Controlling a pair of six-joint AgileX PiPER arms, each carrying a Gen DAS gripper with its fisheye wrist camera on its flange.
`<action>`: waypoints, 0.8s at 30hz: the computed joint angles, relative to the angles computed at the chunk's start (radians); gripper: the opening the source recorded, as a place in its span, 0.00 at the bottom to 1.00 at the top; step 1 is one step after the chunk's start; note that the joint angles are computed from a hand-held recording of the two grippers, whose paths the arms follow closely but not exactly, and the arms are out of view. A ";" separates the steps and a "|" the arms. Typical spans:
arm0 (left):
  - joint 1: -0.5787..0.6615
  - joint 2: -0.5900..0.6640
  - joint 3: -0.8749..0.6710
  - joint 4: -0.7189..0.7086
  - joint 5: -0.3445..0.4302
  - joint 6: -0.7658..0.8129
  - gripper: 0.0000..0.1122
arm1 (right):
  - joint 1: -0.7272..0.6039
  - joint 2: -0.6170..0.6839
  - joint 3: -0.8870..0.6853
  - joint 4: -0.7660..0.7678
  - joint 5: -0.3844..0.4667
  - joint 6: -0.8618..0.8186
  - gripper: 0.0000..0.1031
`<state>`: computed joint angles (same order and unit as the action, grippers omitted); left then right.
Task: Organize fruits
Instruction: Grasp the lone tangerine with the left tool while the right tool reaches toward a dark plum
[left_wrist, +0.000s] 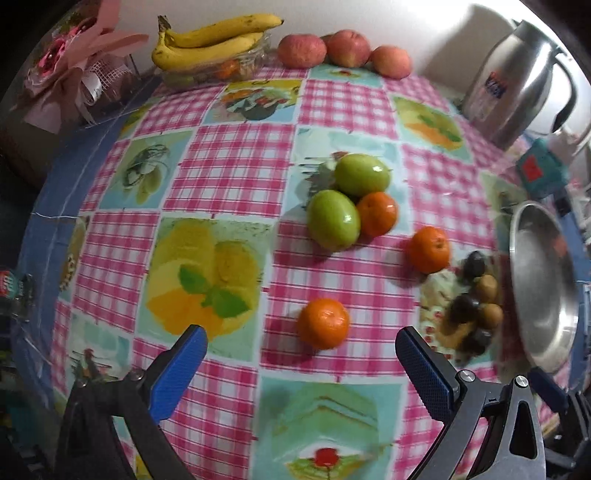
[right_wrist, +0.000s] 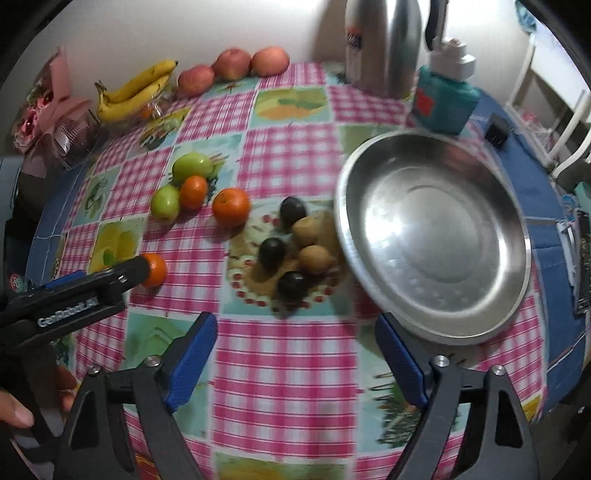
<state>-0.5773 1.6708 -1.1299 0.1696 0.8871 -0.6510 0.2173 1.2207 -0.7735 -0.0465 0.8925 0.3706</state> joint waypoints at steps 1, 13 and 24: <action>0.016 0.013 -0.008 -0.024 0.004 0.012 0.92 | 0.009 0.032 -0.010 0.007 0.001 0.021 0.75; 0.069 0.140 -0.023 -0.127 -0.042 0.023 0.80 | -0.066 0.240 -0.034 0.076 -0.050 0.042 0.68; 0.058 0.166 0.021 -0.063 -0.094 -0.007 0.70 | -0.072 0.304 -0.045 0.017 -0.070 0.074 0.68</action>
<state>-0.5189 1.8369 -1.1089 0.1065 0.7935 -0.6577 0.1458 1.5247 -0.8186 -0.0294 0.8230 0.4448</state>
